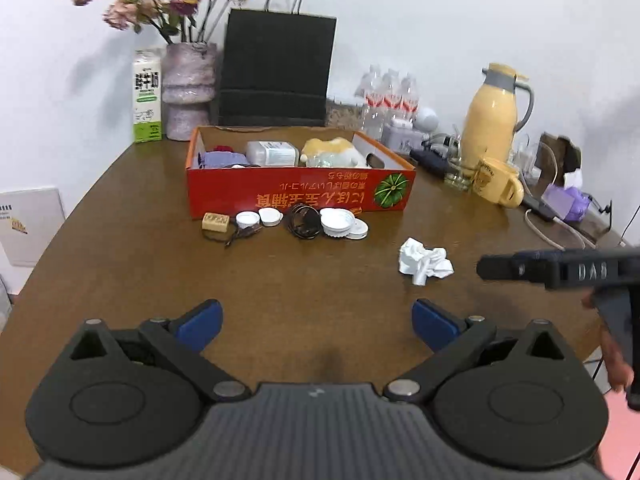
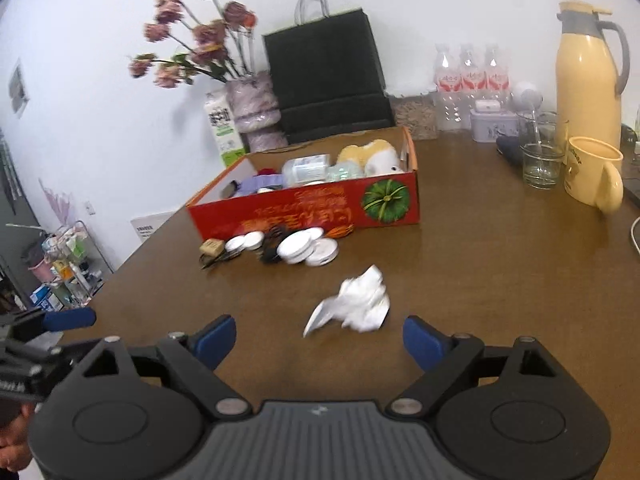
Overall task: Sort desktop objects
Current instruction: 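Withdraw both tools from the box toward the remaining table items, then grasp the black charger cable with the left tool while the right tool grasps a white cap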
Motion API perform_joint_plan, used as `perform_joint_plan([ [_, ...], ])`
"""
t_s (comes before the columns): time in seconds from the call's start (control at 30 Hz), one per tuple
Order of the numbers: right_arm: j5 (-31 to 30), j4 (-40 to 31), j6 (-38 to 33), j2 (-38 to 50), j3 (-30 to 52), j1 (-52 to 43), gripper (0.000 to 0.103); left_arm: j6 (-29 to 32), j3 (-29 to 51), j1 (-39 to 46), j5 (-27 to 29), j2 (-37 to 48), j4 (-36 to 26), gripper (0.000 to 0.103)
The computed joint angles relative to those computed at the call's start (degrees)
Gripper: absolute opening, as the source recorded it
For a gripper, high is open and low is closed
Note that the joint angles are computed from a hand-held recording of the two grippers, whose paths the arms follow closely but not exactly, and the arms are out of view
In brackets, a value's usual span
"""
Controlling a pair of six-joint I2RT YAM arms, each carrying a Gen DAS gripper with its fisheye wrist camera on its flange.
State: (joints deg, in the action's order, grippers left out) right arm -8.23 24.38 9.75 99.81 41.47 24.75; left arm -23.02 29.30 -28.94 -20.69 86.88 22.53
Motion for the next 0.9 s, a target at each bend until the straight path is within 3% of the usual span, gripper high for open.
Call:
perform_joint_plan([
  [0.1, 5.18, 2.81, -2.8, -3.69, -5.72, 1.81, 0.09, -7.34, -6.3, -3.13, -2.78, -4.56, 3.26, 0.103],
  [0.2, 4.76, 4.43, -3.16, -9.36, -11.53, 1.38, 0.09, -12.45, -9.88, -7.65, -10.13, -9.28, 1.33, 0.103],
  [0.3, 4.38, 6.16, -3.71, -15.61, -17.59, 1.2, 0.09, -15.56, -8.17, -12.29, -18.81, -10.24, -5.35, 0.103],
  [0.4, 6.58, 7.81, -7.65, -19.87, -22.15, 2.03, 0.09, -19.25, -1.42, -17.26, -30.07, -3.99, -15.64, 0.103],
  [0.67, 8.66, 10.13, -7.92, -17.46, -21.96, 1.79, 0.09, -18.62, -0.42, -16.87, -28.12, 0.0, -12.88, 0.103],
  [0.83, 8.16, 17.19, -6.68, -17.1, -24.6, 1.37, 0.089, -18.47, -0.32, -19.29, -29.54, 1.02, -13.12, 0.103],
  [0.9, 7.04, 21.05, -6.04, -14.89, -25.13, 0.93, 0.089, -14.81, -0.77, -19.75, -30.23, 1.81, -10.45, 0.103],
])
